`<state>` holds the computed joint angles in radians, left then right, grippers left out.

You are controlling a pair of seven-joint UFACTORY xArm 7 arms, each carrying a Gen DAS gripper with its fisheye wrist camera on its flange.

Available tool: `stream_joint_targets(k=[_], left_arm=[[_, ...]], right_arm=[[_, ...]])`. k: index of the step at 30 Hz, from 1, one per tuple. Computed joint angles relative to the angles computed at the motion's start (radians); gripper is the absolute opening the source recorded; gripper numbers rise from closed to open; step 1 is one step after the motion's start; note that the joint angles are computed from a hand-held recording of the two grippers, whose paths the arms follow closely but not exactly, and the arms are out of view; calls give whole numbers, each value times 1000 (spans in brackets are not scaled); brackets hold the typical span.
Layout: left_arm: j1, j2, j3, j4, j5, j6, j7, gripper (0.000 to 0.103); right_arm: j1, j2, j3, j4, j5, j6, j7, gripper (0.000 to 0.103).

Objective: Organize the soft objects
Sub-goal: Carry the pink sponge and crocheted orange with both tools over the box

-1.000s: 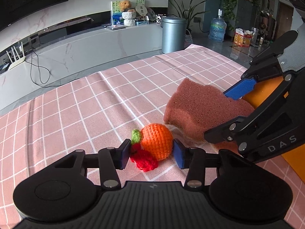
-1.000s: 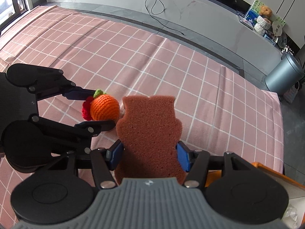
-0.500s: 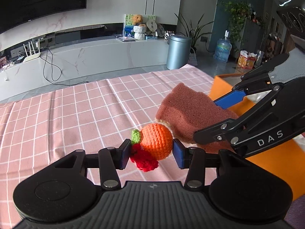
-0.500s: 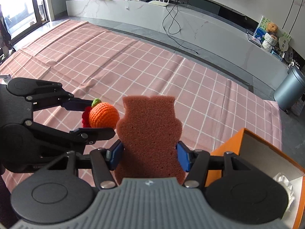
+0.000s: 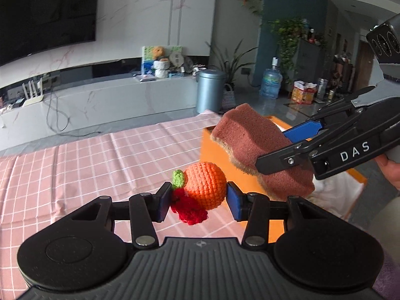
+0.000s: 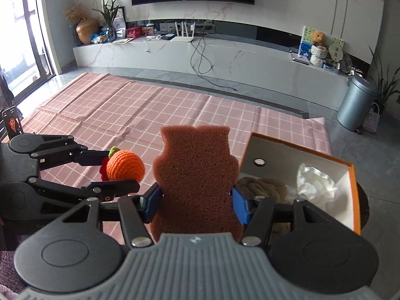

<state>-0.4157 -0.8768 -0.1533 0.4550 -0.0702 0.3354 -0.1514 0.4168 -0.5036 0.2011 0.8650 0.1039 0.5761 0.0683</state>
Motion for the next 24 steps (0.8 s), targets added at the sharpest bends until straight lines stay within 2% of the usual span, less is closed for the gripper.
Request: stream_joint_targets(k=[6, 14, 18, 24], left_arm=[[-61, 68, -32, 48, 2, -53, 16, 53], [-157, 243, -26, 155, -4, -107, 80, 53], [-189, 341, -26, 219, -3, -83, 144, 53], [-207, 477, -29, 311, -13, 15, 291, 53]], right_arm=[[-66, -202, -30, -118, -22, 57, 57, 59], [-163, -329, -72, -192, -48, 120, 98, 59], [-179, -314, -92, -211, -42, 129, 91, 59], [-143, -247, -121, -235, 23, 111, 58, 59]])
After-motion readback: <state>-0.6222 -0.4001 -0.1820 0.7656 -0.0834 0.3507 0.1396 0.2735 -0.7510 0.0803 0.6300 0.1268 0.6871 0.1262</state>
